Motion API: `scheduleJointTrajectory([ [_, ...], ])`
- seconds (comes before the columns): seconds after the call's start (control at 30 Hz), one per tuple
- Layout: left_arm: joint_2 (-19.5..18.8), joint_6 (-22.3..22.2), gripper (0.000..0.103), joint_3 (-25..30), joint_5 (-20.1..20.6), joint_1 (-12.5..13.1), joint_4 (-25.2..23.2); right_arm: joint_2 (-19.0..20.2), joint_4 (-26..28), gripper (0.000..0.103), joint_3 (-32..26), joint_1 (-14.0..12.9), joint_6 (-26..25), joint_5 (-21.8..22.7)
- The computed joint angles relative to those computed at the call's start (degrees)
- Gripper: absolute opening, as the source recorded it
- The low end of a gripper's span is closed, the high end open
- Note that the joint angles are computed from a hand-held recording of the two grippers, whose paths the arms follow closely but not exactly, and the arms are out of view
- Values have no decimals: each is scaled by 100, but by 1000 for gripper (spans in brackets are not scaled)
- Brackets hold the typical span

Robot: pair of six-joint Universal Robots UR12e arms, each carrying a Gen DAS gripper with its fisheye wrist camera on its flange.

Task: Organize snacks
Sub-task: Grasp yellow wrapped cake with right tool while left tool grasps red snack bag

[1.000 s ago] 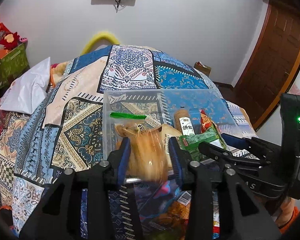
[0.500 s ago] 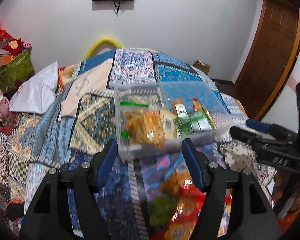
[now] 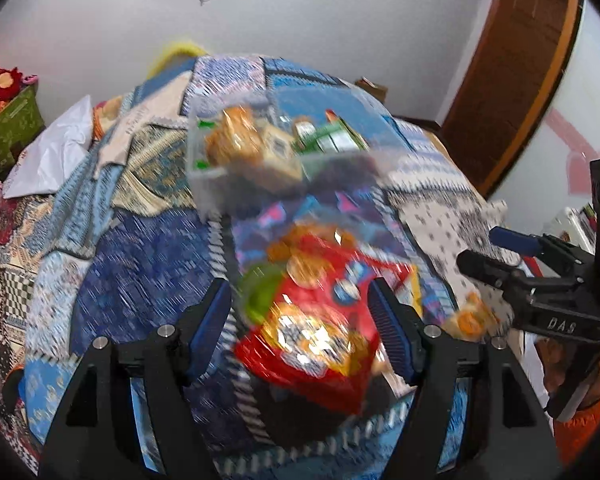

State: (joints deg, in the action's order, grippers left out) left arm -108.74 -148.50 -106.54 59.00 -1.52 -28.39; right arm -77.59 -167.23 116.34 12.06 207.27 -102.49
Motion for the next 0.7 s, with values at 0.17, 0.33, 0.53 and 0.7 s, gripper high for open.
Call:
scheduleJointTrajectory([
  [0.17, 31, 151, 70, -125, 125, -76, -159, -61, 165, 77, 173, 124, 133, 73],
  [0.33, -37, 75, 70, -145, 371, -184, -73, -75, 312, 80, 295, 192, 269, 151],
  [0.53, -141, 16, 79, -91, 487, -246, 23, -26, 206, 99, 341, 236, 309, 172],
  [0.7, -247, -88, 83, -54, 682, -308, 204, 91, 240, 103, 301, 206, 312, 347],
])
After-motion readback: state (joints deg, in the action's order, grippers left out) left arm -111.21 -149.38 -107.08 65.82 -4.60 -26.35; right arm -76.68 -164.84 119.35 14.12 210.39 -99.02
